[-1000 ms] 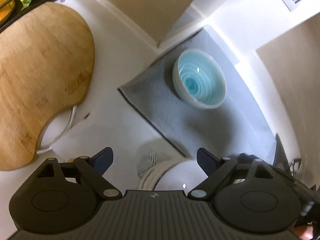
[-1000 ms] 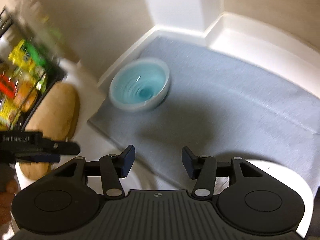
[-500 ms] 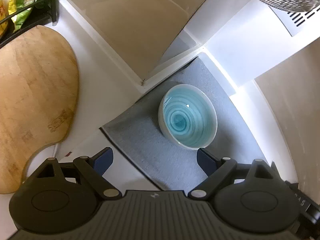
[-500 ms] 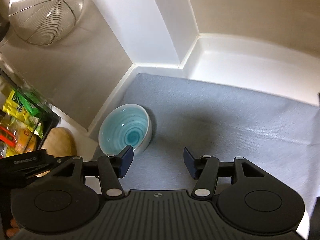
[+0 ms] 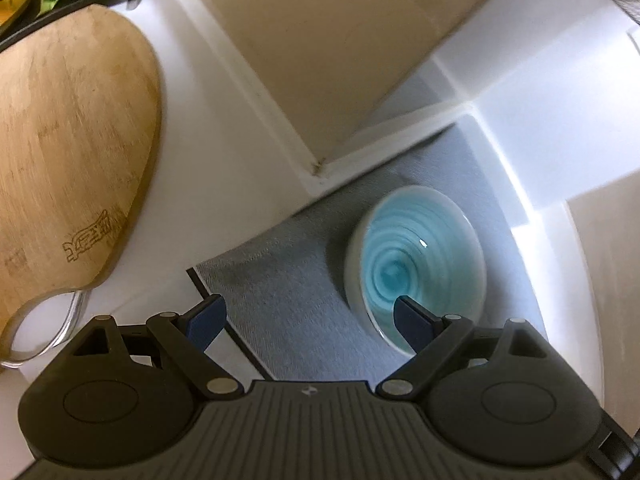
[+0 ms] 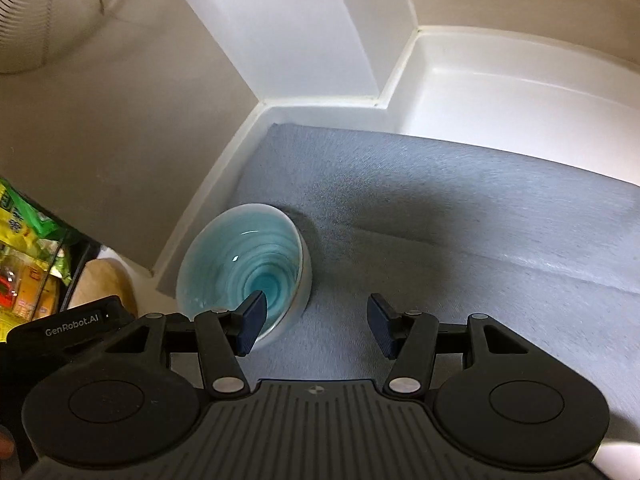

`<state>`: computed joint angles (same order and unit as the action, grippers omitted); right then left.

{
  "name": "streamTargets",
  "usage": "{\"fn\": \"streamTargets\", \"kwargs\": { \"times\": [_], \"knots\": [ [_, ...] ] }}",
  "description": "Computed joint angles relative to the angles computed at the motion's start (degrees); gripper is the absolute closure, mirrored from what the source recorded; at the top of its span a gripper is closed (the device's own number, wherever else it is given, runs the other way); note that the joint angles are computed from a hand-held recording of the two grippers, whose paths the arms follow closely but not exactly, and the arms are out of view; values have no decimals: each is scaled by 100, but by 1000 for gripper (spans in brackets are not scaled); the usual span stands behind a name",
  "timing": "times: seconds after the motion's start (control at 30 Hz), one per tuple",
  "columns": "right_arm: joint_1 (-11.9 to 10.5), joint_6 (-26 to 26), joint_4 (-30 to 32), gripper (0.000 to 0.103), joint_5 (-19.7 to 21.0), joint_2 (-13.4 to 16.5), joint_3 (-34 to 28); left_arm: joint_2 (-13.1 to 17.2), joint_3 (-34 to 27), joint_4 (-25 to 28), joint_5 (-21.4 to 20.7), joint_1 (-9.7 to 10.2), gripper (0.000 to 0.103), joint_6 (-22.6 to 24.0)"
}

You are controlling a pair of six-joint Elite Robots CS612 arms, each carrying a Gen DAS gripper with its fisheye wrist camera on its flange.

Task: Organize plates and bowls
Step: 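Move both grippers to the teal-glazed bowl on the mat, then close the right gripper on the teal bowl rim while the left gripper grips it too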

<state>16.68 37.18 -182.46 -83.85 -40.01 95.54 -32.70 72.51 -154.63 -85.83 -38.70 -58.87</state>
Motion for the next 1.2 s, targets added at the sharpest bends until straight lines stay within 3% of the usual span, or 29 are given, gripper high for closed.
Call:
{"fn": "streamTargets", "kwargs": {
  "times": [0.33,0.37,0.43,0.53,0.63,0.8,0.87,0.97,1.2],
  "knots": [
    [46,-168,426,47,-56,410,-633,290,-390,190,-8,30,10,-252],
    [49,-223,507,51,-44,433,-681,299,-405,206,15,24,9,-256],
    [58,-313,640,81,-13,479,-764,310,-436,244,77,9,9,-262],
    [75,-396,597,89,21,511,-785,309,-434,251,142,-8,10,-248],
    [129,-700,767,89,-149,483,-804,272,-380,298,264,-32,21,-205],
    [107,-1047,885,89,49,391,-678,221,-268,192,216,-17,47,68],
    [86,-1148,948,88,200,344,-609,206,-187,-32,-75,23,72,261],
    [72,-1244,975,88,369,267,-485,168,-106,-127,-322,31,91,588],
    [91,-1017,827,88,359,275,-417,137,-33,-177,-82,-81,95,1286]
  ]
}}
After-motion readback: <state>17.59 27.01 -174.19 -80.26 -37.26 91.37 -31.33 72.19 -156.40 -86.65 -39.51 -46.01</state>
